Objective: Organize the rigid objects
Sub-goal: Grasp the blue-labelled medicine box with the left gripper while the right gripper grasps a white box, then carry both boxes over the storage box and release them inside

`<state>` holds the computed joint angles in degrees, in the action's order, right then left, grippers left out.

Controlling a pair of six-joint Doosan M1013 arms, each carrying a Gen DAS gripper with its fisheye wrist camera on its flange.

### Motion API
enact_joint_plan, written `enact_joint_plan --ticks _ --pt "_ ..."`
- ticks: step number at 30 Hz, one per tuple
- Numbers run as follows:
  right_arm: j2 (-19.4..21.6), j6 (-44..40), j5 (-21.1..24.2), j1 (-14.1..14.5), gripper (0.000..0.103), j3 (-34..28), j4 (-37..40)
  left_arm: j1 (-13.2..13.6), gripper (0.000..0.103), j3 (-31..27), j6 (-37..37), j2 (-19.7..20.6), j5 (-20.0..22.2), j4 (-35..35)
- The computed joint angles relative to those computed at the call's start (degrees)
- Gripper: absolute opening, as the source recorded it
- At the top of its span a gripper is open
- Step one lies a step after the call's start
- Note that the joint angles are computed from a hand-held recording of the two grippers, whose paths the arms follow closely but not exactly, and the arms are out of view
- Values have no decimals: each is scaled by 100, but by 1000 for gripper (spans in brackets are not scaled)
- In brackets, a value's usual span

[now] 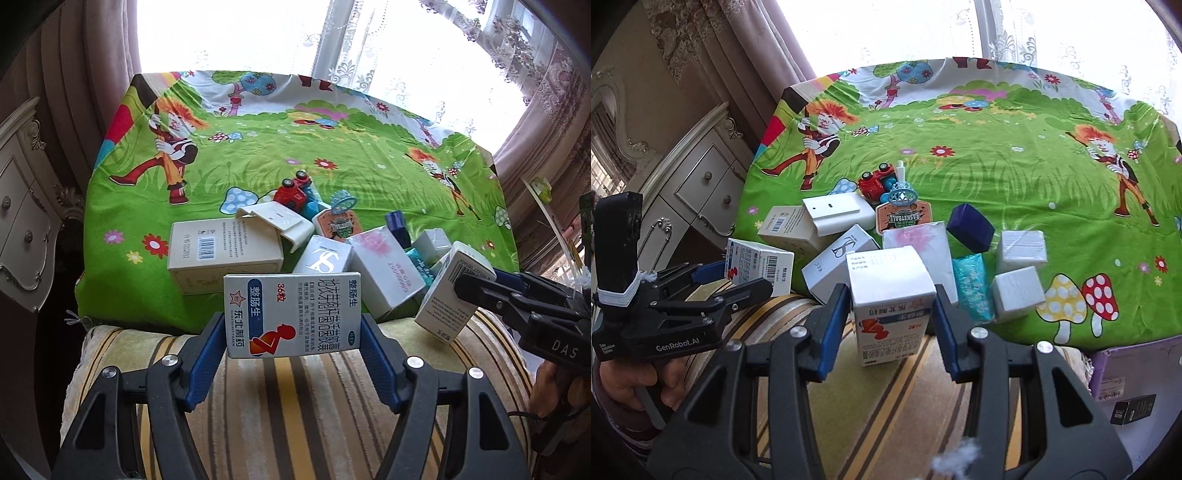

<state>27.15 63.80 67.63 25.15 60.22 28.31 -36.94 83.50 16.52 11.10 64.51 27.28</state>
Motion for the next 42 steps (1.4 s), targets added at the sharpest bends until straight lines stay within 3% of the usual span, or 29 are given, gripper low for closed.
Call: enact_joint_plan --ticks 22,32,42 --pt "-671 493 -716 -634 49 818 -507 -291 71 -942 1288 612 -464 -448" --pt "-853 1037 -857 -1106 49 1110 -848 -418 71 -1568 2126 1039 -477 -799" --pt "-982 1458 -1015 -1389 50 1315 -1334 -538 71 -2339 3076 1556 -385 -1291"
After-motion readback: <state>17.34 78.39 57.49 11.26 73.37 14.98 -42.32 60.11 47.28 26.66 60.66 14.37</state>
